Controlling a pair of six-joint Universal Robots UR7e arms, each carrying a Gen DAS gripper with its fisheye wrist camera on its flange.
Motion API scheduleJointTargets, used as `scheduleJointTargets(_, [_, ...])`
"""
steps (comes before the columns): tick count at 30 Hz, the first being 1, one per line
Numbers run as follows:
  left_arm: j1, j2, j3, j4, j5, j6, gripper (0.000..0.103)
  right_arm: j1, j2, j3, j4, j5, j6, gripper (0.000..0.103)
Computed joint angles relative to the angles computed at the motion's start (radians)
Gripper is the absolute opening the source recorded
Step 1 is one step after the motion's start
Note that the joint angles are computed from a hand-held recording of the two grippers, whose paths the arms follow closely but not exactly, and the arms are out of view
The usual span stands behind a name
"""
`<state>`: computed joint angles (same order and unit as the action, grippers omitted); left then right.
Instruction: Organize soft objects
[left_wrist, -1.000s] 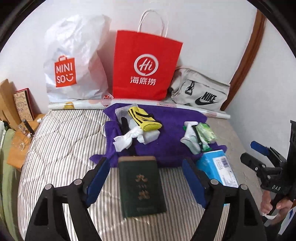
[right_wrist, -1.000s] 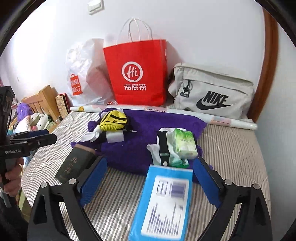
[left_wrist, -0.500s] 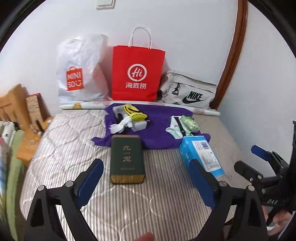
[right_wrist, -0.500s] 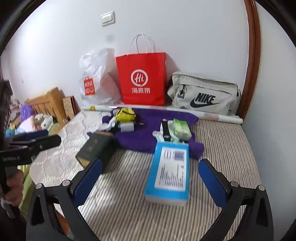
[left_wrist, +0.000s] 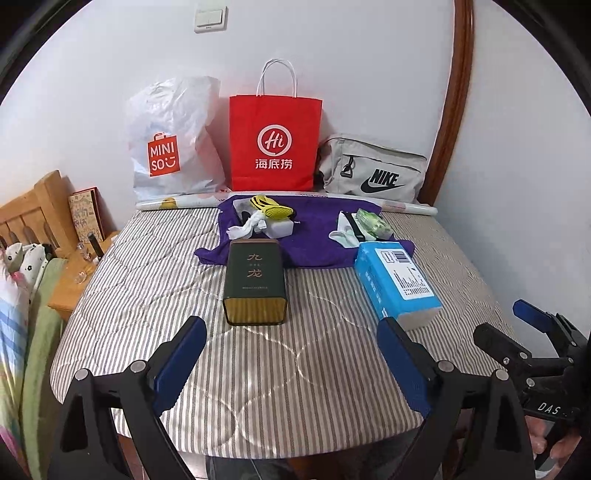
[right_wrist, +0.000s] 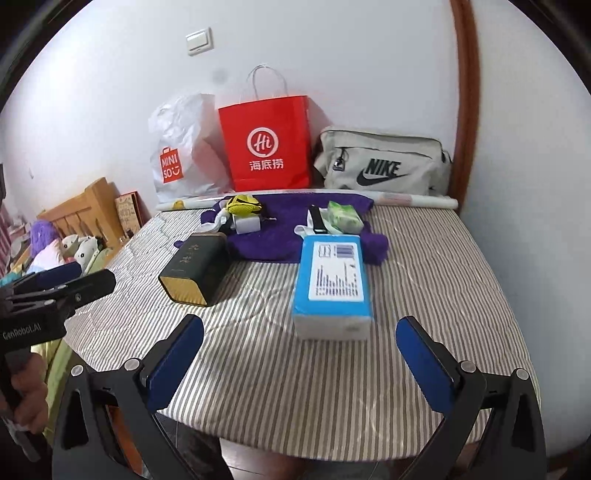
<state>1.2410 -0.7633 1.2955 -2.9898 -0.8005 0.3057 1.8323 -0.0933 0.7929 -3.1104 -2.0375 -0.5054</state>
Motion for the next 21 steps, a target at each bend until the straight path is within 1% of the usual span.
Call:
scheduleJointTargets(4, [-0.004,-0.016,0.043,-0.047,-0.008,0.009,0.093,0.002,-0.031,0.079,-0.07,-0.002,-0.011,0.103])
scheduleJointTargets(8, [-0.005,-0.028,0.071,-0.069,-0.019,-0.002,0.093,0.002,-0.05,0.121,-0.104,0.002,-0.007,0.103])
scheduleJointTargets(16, [-0.004,-0.045,0.1,-0.101,-0.025,-0.002,0.093,0.008,-0.058,0.15,-0.139,-0.011,-0.021,0.103])
scheduleJointTargets(21, [-0.006,-0.046,0.106,-0.12,-0.013,0.005,0.093,0.012,-0.058,0.154,-0.145,-0.016,-0.034,0.103])
